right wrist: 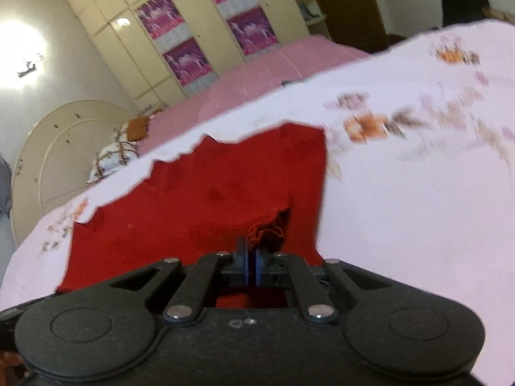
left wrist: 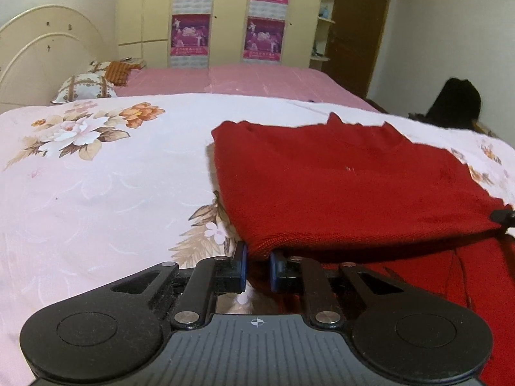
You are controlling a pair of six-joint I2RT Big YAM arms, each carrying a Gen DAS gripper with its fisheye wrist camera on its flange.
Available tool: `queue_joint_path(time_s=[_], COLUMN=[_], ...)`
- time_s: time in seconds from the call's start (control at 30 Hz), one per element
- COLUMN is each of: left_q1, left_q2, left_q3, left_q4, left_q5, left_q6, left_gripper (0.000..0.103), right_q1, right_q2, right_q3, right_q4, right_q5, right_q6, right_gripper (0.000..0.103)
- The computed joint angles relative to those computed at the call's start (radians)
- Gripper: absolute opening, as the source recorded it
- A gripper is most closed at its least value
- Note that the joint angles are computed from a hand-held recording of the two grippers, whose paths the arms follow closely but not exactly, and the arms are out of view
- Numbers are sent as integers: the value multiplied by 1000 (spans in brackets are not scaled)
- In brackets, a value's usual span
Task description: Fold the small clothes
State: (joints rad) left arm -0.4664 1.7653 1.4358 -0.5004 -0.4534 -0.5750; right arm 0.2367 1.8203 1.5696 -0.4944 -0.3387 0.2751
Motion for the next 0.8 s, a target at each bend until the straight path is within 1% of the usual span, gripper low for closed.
queue_joint_path(time_s=[0.07, 0.1, 0.13, 0.2, 0.23, 0.3, 0.37, 0.43, 0.47, 0.5, 0.53, 0.6, 0.67, 0.7, 0.73, 0.77, 0.8], left_q1=[4, 5, 4, 2, 3, 12, 20, 22, 21, 15, 8, 1, -8, -12, -15, -16, -14], left_q2=[-7, -15, -31, -74, -83, -73, -31, 15, 39, 57, 55, 34, 6, -15, -38, -57, -72], left_q3=[14, 16, 4, -37, -43, -28, 21, 69, 97, 123, 126, 116, 83, 54, 21, -1, -14], left_q4=[-42, -62, -65, -27, -9, 30, 29, 17, -9, -43, -45, -73, -113, -118, -102, -99, -98], left_q5=[26, 34, 33, 26, 16, 28, 51, 74, 82, 68, 50, 57, 42, 37, 24, 10, 2], left_q6=[25, 30, 37, 41, 31, 23, 27, 39, 42, 49, 63, 61, 71, 83, 86, 68, 50], left_gripper=[14, 14, 14, 14, 14, 14, 14, 14, 14, 14, 14, 14, 14, 14, 14, 14, 14], right_q1=[-5, -12, -21, -39, -43, -48, -48, -38, -35, -31, -25, -20, -21, -24, -23, -18, -15], right_q2=[8, 2, -5, -6, 2, 33, 79, 111, 117, 117, 112, 84, 56, 57, 61, 67, 63], right_q3=[-4, -11, -16, -11, 4, 55, 127, 176, 185, 189, 189, 153, 117, 119, 126, 133, 125], right_q4=[-7, 7, 21, 46, 41, 8, -55, -109, -118, -126, -131, -86, -42, -47, -67, -91, -90], right_q5=[-15, -36, -59, -110, -118, -113, -128, -108, -106, -105, -91, -67, -54, -45, -16, 38, 87], right_q6=[28, 45, 63, 88, 90, 82, 70, 29, 5, -34, -73, -134, -169, -183, -202, -227, -243], right_gripper=[8, 18, 26, 32, 33, 32, 30, 26, 22, 8, 4, 4, 3, 3, 3, 4, 11])
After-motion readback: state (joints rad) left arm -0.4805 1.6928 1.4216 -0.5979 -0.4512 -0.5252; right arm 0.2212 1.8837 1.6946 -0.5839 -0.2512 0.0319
